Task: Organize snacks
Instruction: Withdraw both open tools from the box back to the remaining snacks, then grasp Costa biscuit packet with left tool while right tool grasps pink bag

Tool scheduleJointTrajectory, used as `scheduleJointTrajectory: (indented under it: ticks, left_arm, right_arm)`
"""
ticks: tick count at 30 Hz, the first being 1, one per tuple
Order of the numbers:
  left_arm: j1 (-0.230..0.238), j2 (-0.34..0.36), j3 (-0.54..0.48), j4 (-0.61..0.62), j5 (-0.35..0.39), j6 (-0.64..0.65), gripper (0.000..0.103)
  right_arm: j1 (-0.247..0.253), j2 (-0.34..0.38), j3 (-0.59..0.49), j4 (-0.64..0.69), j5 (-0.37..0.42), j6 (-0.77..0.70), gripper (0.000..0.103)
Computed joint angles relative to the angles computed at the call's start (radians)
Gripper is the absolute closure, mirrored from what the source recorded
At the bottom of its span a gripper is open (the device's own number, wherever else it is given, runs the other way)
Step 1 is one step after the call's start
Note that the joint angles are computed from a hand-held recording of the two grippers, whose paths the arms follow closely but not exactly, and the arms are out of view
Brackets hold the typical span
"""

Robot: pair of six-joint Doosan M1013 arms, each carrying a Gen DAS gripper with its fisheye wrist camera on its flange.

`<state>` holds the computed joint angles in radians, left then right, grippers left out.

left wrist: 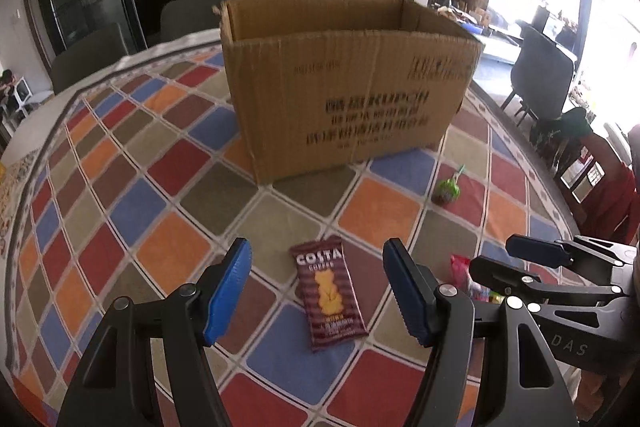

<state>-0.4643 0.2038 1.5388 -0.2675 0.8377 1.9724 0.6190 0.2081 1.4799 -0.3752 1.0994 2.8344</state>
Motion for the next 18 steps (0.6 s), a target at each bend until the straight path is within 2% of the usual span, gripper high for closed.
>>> scheduleJointTrajectory:
  ticks: [7,18]
  left_arm:
    - [0.000,0.000,0.033,0.006,0.006,-0.010,0.036]
    - [-0.006,0.015,0.053,0.030,0.011,-0.019,0.036]
  right_arm:
    - [0.001,0.005,0.023,0.078,-0.012,-0.006,0.052]
    - [0.000,0.008,0.044,0.115,-0.021,0.001,0.052]
